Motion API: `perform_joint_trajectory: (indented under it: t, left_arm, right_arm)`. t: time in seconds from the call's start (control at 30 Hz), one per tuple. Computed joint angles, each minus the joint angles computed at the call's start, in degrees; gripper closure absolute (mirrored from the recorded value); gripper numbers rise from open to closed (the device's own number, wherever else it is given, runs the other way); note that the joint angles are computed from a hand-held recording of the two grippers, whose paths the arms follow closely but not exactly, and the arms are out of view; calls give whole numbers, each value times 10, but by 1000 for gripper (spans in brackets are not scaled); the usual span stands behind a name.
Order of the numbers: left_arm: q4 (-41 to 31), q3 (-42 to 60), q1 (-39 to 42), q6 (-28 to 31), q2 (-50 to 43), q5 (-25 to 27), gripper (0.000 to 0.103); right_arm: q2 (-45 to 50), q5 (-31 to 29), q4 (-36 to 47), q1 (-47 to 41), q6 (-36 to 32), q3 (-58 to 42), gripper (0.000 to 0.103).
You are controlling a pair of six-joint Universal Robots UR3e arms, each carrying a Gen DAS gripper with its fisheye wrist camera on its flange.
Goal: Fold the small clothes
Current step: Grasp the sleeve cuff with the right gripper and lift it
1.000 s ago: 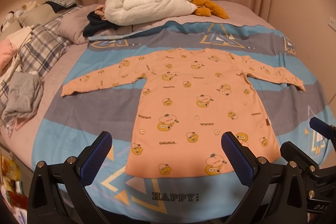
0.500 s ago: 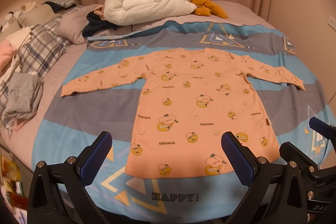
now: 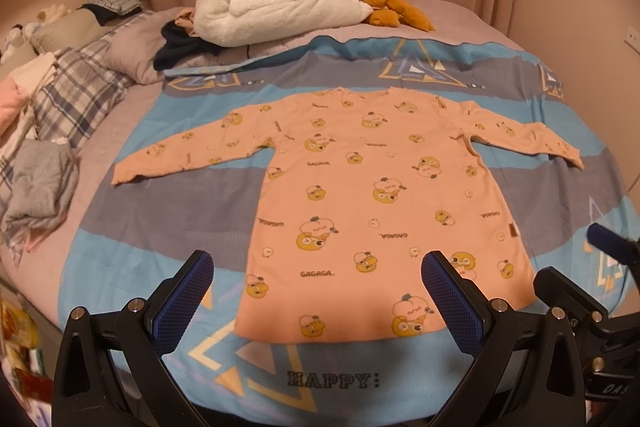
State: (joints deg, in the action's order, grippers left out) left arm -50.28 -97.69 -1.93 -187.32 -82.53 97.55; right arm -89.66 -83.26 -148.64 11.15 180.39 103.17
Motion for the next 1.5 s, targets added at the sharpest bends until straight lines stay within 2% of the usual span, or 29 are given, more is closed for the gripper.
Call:
perform_joint_trajectory:
  t: [0.03,0.1,0.17,0.27,0.43,0.47,0.63,0.8,0.87,1.0,1.2,1.23,1.27,1.33,1.4,1.5]
  left_arm:
    - [3,-3,5,-1,-6,-9,0]
    - [17,-24,26,1,-18,-42,0]
    - [15,-32,36,-8,-32,-52,0]
    - [14,-52,66,-1,-45,-105,0]
    - [23,-74,130,11,-57,-247,0]
    - [28,-68,133,9,-66,-261,0]
    - [56,1,122,-5,-144,-253,0]
    - [64,95,118,-18,-234,-252,0]
    - [59,136,113,-21,-267,-242,0]
    - [42,215,106,-25,-325,-231,0]
    - [22,296,107,-39,-388,-228,0]
    - [19,304,108,-42,-395,-227,0]
    - [14,317,107,-46,-405,-226,0]
    - [9,328,113,-52,-415,-229,0]
    - [9,326,119,-56,-418,-232,0]
    - [15,308,136,-57,-408,-235,0]
  right_arm:
    - [-3,17,-16,-10,0,23,0]
    - [5,108,-44,-58,6,58,0]
    - [20,176,-62,-100,22,86,0]
    - [40,241,-101,-161,47,131,0]
    - [71,346,-183,-286,101,184,1]
    - [75,362,-191,-308,112,187,0]
    - [152,414,-265,-415,211,150,3]
    - [244,389,-278,-468,292,53,14]
    - [286,371,-272,-478,316,0,23]
    - [364,333,-255,-474,369,-118,29]
    - [479,315,-245,-477,454,-272,57]
    - [490,311,-238,-477,460,-293,64]
    - [496,308,-237,-478,460,-300,76]
    - [508,278,-196,-472,459,-338,94]
    - [513,264,-181,-468,452,-355,94]
    - [489,244,-148,-448,390,-383,94]
